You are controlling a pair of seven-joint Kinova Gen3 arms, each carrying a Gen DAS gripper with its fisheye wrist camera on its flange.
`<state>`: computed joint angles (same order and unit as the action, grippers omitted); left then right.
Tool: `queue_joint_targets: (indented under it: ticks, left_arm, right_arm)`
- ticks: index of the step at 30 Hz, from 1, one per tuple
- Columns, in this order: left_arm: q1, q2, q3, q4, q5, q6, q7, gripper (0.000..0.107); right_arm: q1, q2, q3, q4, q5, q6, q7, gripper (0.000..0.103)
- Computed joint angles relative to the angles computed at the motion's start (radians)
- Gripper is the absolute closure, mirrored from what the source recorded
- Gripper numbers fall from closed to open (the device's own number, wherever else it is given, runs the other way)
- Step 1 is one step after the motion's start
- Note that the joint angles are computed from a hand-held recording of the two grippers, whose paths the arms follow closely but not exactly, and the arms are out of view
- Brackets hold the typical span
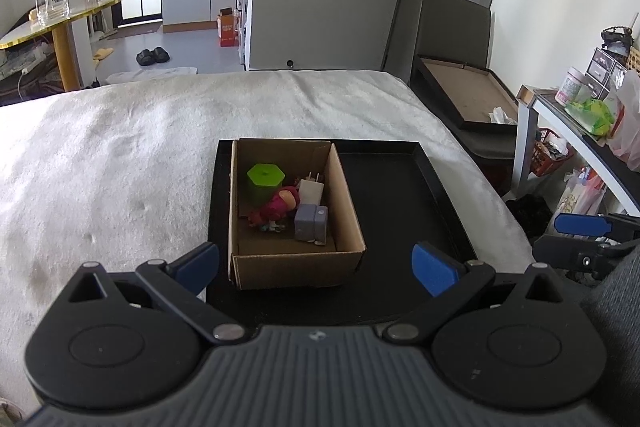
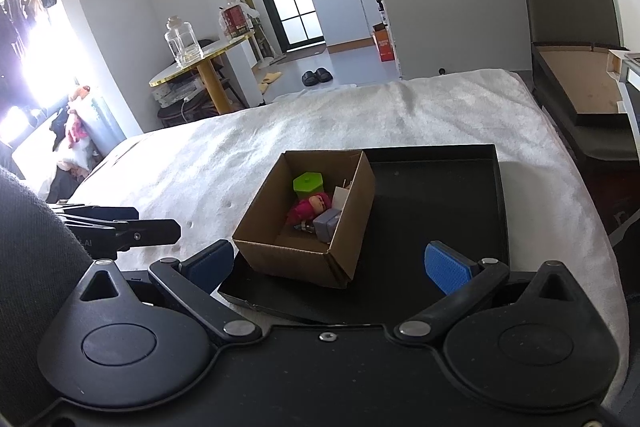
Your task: Organize rigid objects
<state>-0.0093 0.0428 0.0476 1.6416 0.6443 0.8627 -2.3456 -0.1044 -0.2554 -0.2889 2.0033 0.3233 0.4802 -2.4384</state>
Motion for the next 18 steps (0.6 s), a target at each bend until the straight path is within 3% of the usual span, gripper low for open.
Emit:
queue_joint_targets:
  ticks: [18]
  left_arm:
    - [0.005,-0.003,0.000,-0.003,-0.014,-0.002,0.011,0.005]
  right_arm:
    - [-0.004,0.000,0.004,0.002,-0.001,-0.004,-0.001,0.000]
